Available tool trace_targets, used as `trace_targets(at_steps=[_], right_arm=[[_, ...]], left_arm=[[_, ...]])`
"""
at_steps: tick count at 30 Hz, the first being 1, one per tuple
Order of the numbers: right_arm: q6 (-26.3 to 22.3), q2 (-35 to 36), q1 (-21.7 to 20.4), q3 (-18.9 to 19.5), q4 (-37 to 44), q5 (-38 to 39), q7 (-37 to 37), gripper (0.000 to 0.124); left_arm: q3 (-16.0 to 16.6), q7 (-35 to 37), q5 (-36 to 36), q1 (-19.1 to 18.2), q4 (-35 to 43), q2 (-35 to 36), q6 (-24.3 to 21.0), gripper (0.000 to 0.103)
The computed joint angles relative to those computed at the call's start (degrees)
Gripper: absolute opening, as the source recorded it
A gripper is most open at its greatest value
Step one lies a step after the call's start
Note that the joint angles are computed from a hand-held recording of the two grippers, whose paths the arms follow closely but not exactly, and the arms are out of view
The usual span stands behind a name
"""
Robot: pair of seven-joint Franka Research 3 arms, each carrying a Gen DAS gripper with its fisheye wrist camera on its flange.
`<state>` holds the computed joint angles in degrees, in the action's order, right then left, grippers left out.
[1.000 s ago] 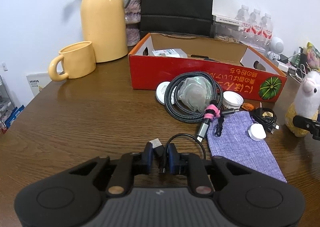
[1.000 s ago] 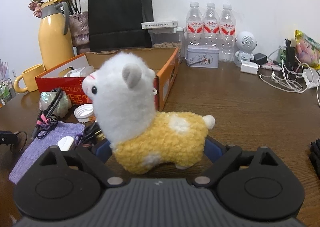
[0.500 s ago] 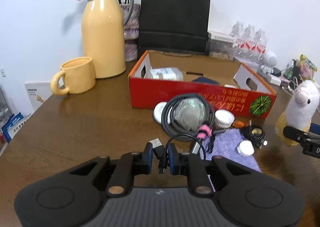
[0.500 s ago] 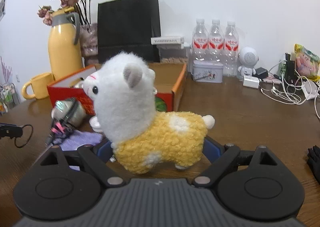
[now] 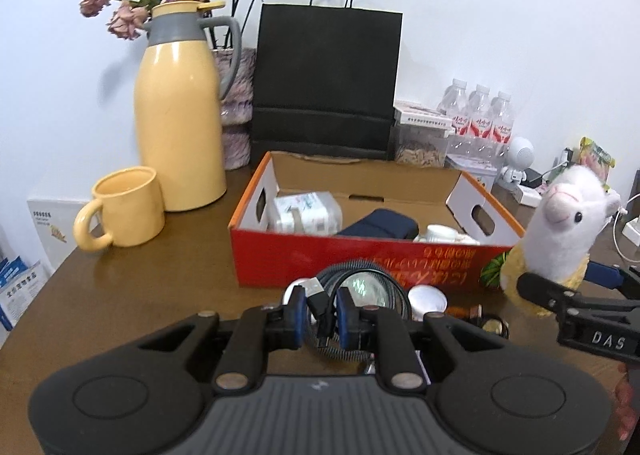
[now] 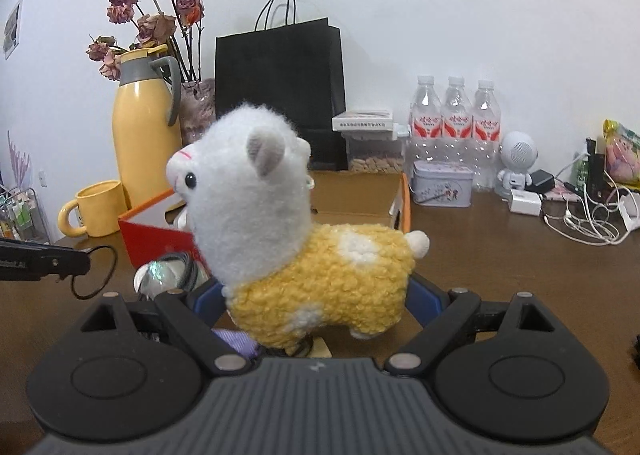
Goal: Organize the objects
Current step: 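Carry the USB cable and alpaca into the cardboard box and open both grippers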
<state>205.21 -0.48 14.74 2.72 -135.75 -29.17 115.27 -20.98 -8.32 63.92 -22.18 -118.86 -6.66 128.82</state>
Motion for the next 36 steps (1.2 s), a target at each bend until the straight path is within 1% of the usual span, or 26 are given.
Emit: trace_targets(at_steps=[4,12,16,22,25,29,36], right_arm=[[-1.04,0.81,0.78,1.05,1.60,3.52,-2.78,0.091],[-1.79,4.24,2.40,3.56,6.51,14.46,-11.91,0.091],[-2.07,7.17,3.10,4.63,10.10,20.42,-16.70,0.091],[-3.69,11.99,3.23,6.03,16.60,26.39,-21.52,0.091],[-4.87,14.65,3.27,6.56,20.27,29.06,-23.85,0.091],[-6.99,18.04,4.54,6.01,25.39,33.20,-27.83,0.091],[-10.93,22.79,7.37,3.68,33.14,39.70,-34.06,0.091]], left_arm=[[0.85,0.36,2.01,0.83,1.09,0.86,2.13,0.014],[2.21,0.36,5.94,2.08,4.23,2.95,3.55,0.014],[3.08,-0.01,8.05,2.39,6.86,5.02,3.59,0.014],[5.07,-0.97,9.98,2.54,10.92,8.82,5.18,0.014],[6.24,0.02,9.82,2.43,13.69,11.21,5.82,0.014],[7.89,1.22,9.79,2.07,17.03,14.18,6.31,0.014],[10.55,4.42,8.90,1.13,22.88,19.15,6.86,0.014]])
